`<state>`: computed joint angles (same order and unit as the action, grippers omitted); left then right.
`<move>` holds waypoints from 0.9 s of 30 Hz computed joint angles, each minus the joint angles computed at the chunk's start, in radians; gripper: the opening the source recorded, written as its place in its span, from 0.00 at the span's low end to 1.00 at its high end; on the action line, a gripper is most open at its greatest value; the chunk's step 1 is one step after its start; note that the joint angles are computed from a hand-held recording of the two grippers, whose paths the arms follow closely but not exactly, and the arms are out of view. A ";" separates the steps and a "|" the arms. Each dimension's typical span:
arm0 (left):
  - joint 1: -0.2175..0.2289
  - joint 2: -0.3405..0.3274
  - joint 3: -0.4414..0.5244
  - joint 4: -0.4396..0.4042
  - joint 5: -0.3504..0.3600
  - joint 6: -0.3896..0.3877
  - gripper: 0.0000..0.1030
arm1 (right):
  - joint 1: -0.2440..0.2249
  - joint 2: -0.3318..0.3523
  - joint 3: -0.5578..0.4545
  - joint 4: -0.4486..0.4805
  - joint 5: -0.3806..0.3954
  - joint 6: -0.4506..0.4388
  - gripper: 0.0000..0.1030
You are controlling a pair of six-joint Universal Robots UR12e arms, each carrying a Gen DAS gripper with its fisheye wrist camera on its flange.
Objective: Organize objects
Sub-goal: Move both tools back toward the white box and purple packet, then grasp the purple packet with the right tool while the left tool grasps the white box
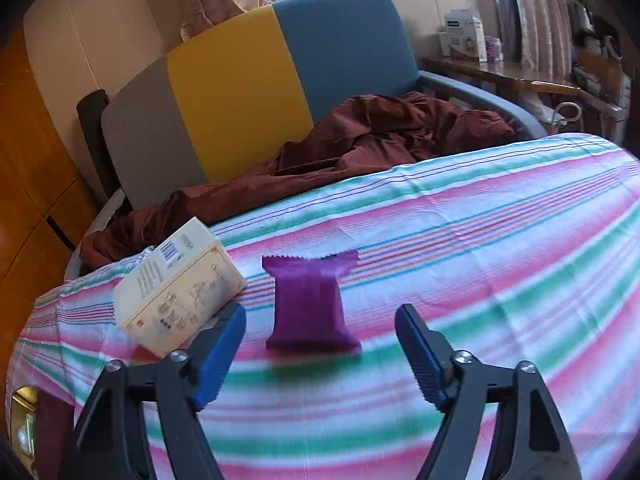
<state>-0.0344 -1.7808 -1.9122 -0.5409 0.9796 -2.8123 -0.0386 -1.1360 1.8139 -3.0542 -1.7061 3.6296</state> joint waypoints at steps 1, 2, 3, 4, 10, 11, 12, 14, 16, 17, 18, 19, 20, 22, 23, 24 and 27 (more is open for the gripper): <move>-0.003 -0.004 0.005 -0.008 0.004 -0.001 0.66 | -0.002 0.006 -0.009 0.013 0.006 -0.002 0.67; -0.006 -0.008 0.010 -0.013 0.007 -0.002 0.66 | -0.006 0.012 -0.017 0.022 0.020 0.001 0.62; -0.011 -0.011 0.016 -0.016 0.018 -0.005 0.66 | -0.010 0.015 -0.016 0.018 0.031 0.004 0.58; -0.020 -0.016 0.025 -0.016 0.034 -0.008 0.66 | -0.014 0.018 -0.017 0.018 0.045 0.007 0.50; -0.063 -0.053 0.075 0.020 0.093 -0.006 0.67 | -0.029 0.005 0.023 -0.032 0.101 0.036 0.38; -0.068 -0.061 0.089 0.010 0.095 0.001 0.68 | -0.028 -0.005 0.036 -0.039 0.097 0.038 0.37; -0.077 -0.078 0.115 -0.009 0.099 0.011 0.72 | -0.027 -0.014 0.047 -0.043 0.097 0.036 0.36; -0.093 -0.103 0.153 -0.018 0.125 0.017 0.74 | -0.024 -0.034 0.075 -0.055 0.090 0.027 0.36; -0.113 -0.142 0.205 -0.024 0.149 0.034 0.75 | -0.024 -0.053 0.109 -0.086 0.078 0.042 0.36; -0.125 -0.157 0.224 -0.009 0.184 0.036 0.75 | -0.028 -0.061 0.130 -0.109 0.082 0.067 0.36; -0.137 -0.175 0.245 0.006 0.205 0.049 0.76 | -0.032 -0.064 0.144 -0.126 0.091 0.091 0.36; -0.146 -0.198 0.275 0.005 0.209 0.078 0.76 | -0.037 -0.067 0.158 -0.149 0.106 0.112 0.36; -0.156 -0.215 0.297 0.003 0.230 0.090 0.76 | -0.042 -0.067 0.170 -0.176 0.120 0.130 0.37; -0.173 -0.258 0.357 -0.019 0.256 0.114 0.76 | -0.047 -0.065 0.176 -0.190 0.138 0.144 0.41; -0.178 -0.276 0.385 -0.040 0.259 0.125 0.76 | -0.050 -0.063 0.178 -0.193 0.151 0.154 0.41; -0.186 -0.294 0.410 -0.041 0.282 0.126 0.76 | -0.054 -0.061 0.181 -0.202 0.160 0.163 0.40; -0.205 -0.344 0.471 -0.019 0.346 0.146 0.78 | -0.053 -0.059 0.180 -0.206 0.157 0.161 0.40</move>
